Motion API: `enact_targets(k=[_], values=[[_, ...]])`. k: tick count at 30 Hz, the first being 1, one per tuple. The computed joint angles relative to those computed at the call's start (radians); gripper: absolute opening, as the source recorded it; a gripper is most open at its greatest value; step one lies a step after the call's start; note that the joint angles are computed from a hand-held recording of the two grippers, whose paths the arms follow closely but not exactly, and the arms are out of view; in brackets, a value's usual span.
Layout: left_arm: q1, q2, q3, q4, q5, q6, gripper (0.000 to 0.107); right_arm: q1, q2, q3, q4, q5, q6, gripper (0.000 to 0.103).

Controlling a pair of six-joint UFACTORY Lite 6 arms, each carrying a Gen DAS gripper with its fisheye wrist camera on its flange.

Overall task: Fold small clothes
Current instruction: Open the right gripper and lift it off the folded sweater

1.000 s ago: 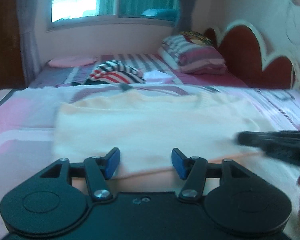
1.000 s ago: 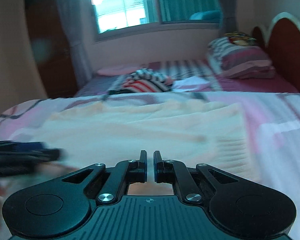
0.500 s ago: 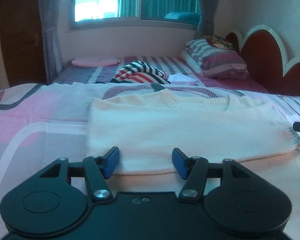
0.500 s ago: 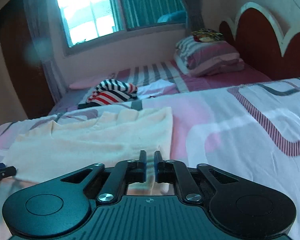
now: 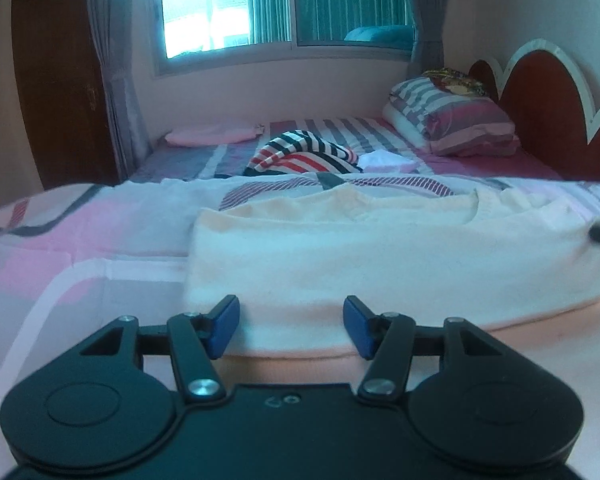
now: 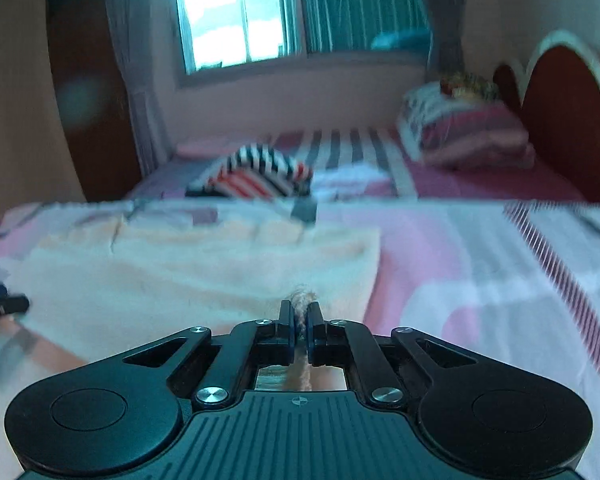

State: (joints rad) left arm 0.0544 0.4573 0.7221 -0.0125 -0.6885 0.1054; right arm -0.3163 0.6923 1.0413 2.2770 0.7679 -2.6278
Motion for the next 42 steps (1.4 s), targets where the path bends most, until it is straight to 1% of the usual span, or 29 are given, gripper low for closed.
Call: enact_targets(k=[2,4,5,6,7,8,9,10,12,15,16,17,18,20,21,22,23,24,25,26,27,30,33,35,38,40,42], values=[[-0.007,0.017,0.007,-0.02,-0.004,0.005,0.056,-0.001,0.008,0.003,0.032,0.013,-0.025,0.004],[-0.013,0.017,0.006,-0.037,-0.003,0.021,0.057,0.018,0.061,0.063,0.016,-0.057,-0.011,0.005],[-0.015,0.009,0.005,-0.043,0.01,0.028,0.057,0.025,0.083,0.077,0.027,-0.072,-0.032,0.005],[-0.018,-0.007,0.001,-0.055,0.025,0.034,0.056,0.021,0.078,0.064,0.043,-0.055,-0.052,0.012],[-0.029,-0.034,-0.018,-0.058,0.025,0.038,0.057,0.032,0.05,0.035,0.102,-0.07,-0.089,0.026],[-0.043,-0.054,-0.038,-0.047,0.008,0.033,0.057,0.025,0.001,-0.022,0.148,-0.049,-0.129,0.027],[-0.069,-0.069,-0.051,-0.048,-0.004,0.027,0.058,0.013,-0.028,-0.067,0.152,0.003,-0.137,0.027],[-0.097,-0.072,-0.05,-0.036,-0.001,0.006,0.06,0.005,-0.046,-0.092,0.114,0.032,-0.103,0.027],[-0.172,-0.049,-0.016,-0.043,0.023,-0.009,0.061,0.021,-0.084,-0.139,0.037,0.042,-0.057,0.027],[-0.263,0.014,0.051,-0.125,0.065,0.049,0.069,0.079,-0.095,-0.188,0.023,0.03,-0.115,0.027],[-0.263,0.028,0.056,-0.129,0.065,0.046,0.069,0.097,-0.087,-0.192,0.056,0.008,-0.159,0.027],[-0.245,0.022,0.043,-0.099,0.06,0.015,0.069,0.091,-0.084,-0.199,0.079,-0.001,-0.189,0.027],[-0.217,0.0,0.019,-0.088,0.058,0.003,0.069,0.064,-0.083,-0.203,0.063,0.007,-0.177,0.027],[-0.171,-0.036,-0.036,-0.17,0.035,0.083,0.069,-0.008,-0.096,-0.213,0.041,0.006,-0.167,0.025],[-0.132,-0.041,-0.056,-0.179,0.02,0.091,0.069,-0.04,-0.097,-0.211,0.008,0.007,-0.152,0.025],[-0.092,-0.043,-0.055,-0.146,0.046,0.057,0.071,-0.055,-0.097,-0.207,-0.015,0.002,-0.143,0.026],[-0.049,-0.042,-0.049,-0.071,0.076,-0.018,0.071,-0.051,-0.091,-0.205,-0.01,-0.003,-0.175,0.026],[-0.029,-0.043,-0.047,-0.034,0.083,-0.056,0.071,-0.034,-0.091,-0.21,0.029,-0.007,-0.227,0.026],[-0.03,-0.049,-0.048,-0.038,0.089,-0.052,0.07,-0.021,-0.097,-0.215,0.056,-0.014,-0.254,0.026],[-0.048,-0.061,-0.051,-0.084,0.101,-0.007,0.069,-0.008,-0.101,-0.212,0.074,-0.028,-0.258,0.026],[-0.068,-0.087,-0.066,-0.13,0.112,0.041,0.065,-0.01,-0.126,-0.23,0.067,-0.036,-0.238,0.026],[-0.104,-0.174,-0.131,-0.179,0.111,0.097,0.063,-0.072,-0.221,-0.298,-0.035,-0.007,-0.121,0.026],[-0.118,-0.277,-0.218,-0.172,0.123,0.1,0.063,-0.145,-0.318,-0.358,-0.185,-0.018,0.028,0.026],[-0.138,-0.34,-0.275,-0.178,0.127,0.105,0.063,-0.193,-0.377,-0.405,-0.258,-0.017,0.083,0.026],[-0.177,-0.453,-0.383,-0.23,0.118,0.149,0.063,-0.286,-0.513,-0.51,-0.384,-0.008,0.149,0.026],[-0.169,-0.555,-0.462,-0.227,0.143,0.149,0.063,-0.358,-0.626,-0.594,-0.482,0.012,0.185,0.026],[-0.149,-0.692,-0.548,-0.215,0.192,0.147,0.064,-0.432,-0.741,-0.67,-0.591,0.038,0.244,0.026]])
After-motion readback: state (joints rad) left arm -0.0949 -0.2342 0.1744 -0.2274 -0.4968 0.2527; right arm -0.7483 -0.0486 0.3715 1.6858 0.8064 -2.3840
